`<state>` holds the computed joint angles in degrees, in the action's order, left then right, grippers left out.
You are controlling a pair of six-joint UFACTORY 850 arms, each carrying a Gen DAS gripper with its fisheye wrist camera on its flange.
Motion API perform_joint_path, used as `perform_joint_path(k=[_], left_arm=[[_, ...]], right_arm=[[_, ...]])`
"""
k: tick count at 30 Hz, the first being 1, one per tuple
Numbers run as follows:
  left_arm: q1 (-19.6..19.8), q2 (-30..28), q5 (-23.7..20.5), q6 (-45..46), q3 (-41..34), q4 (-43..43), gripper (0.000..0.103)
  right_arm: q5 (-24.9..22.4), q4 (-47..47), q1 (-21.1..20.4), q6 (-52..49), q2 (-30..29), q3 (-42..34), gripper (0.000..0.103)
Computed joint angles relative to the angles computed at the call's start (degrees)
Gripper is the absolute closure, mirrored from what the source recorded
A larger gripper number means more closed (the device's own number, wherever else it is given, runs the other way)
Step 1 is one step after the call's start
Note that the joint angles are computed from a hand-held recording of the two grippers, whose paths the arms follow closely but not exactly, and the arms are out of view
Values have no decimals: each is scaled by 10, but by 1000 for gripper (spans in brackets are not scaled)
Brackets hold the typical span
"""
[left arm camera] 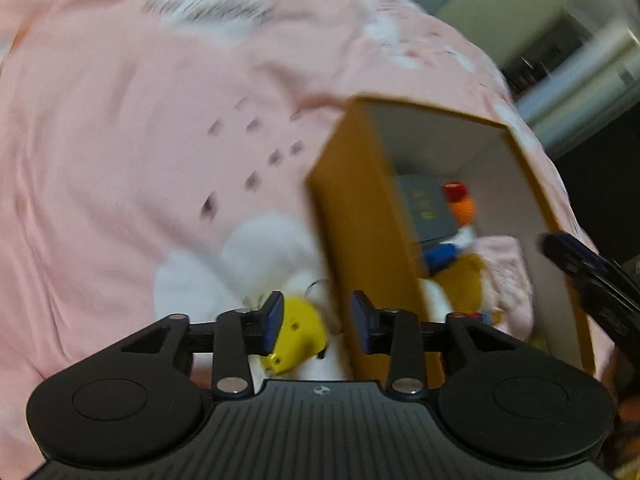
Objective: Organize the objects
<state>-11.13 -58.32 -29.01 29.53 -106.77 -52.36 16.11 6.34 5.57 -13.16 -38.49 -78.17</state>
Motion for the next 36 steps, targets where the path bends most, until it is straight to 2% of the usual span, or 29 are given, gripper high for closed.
perform_joint_path(k=[3,5,10,13,15,19,24,28,32,34,36], left_arm=[[3,-26,-23,-63,-15,21,58],[5,-32,-30,-63,-13,11,55],[2,-46,-25,-75,-20,6,55],[-2,-52,-18,-65,-24,2,49],[-4,-54,-13,-66,-27,9,49],[-5,-40,6,-47,-8,-5,70],[-8,-12,32,-43,21,2,75],[-5,32,80,4,65,-39,77],[-7,66,128,113,75,-135,77],[-11,80,137,212,76,-213,77],[-16,83,127,278,61,-255,77]], right_arm=[[4,18,1,-18,2,4,65],[8,34,2,-30,3,7,64],[8,45,4,-42,2,8,64],[2,49,4,-49,-3,4,64],[-1,51,4,-51,-5,2,64],[2,65,5,-65,-5,3,64],[4,76,5,-76,-6,1,64],[10,87,4,-89,-6,2,64],[20,90,0,-86,-2,3,64],[25,94,-3,-89,0,4,65],[31,105,-6,-100,1,4,66]])
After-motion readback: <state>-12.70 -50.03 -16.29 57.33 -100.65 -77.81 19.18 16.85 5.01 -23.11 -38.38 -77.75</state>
